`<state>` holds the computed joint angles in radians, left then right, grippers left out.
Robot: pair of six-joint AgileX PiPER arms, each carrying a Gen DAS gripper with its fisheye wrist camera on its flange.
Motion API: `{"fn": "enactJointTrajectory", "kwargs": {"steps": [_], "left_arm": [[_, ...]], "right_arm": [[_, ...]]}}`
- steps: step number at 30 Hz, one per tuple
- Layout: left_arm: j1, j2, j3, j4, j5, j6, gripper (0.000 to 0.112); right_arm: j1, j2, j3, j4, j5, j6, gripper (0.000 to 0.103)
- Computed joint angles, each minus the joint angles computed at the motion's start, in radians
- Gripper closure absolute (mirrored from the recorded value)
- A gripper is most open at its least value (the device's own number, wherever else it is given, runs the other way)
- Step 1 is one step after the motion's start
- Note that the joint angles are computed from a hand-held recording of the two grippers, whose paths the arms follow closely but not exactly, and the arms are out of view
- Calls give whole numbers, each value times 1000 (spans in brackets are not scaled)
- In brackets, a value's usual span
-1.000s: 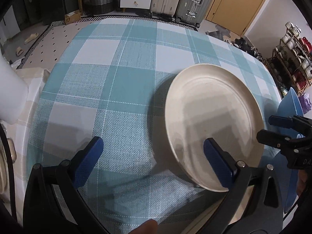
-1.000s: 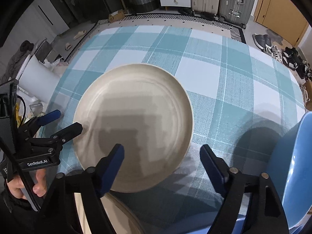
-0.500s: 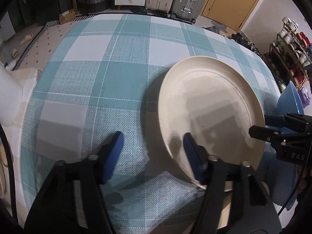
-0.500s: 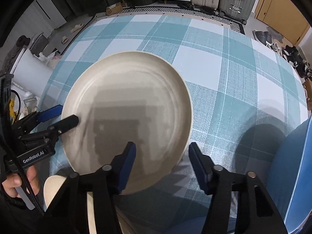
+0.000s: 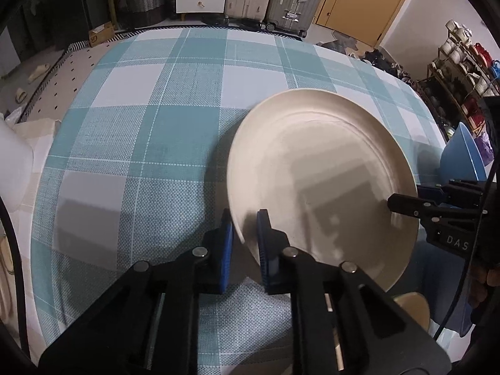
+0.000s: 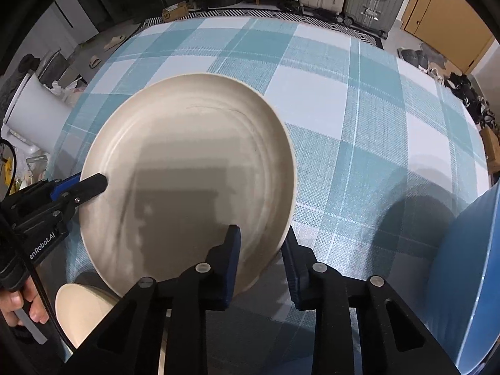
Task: Organize plates and bowls
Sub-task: 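Close the left gripper on the plate rim while the right gripper closes on the opposite rim, then lift the cream plate with both grippers above the table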
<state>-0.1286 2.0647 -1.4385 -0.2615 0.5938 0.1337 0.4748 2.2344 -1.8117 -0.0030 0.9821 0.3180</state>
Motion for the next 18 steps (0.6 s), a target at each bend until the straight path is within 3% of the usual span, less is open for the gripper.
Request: {"fn": "enactJointTrajectory", "kwargs": {"steps": [12, 18], "left_arm": [[18, -9, 26, -74, -14, 71, 101], [6, -20, 43, -30, -36, 34, 101]], "right_arm": [[13, -12, 26, -38, -33, 35, 80], [15, -27, 51, -36, -62, 37, 80]]}}
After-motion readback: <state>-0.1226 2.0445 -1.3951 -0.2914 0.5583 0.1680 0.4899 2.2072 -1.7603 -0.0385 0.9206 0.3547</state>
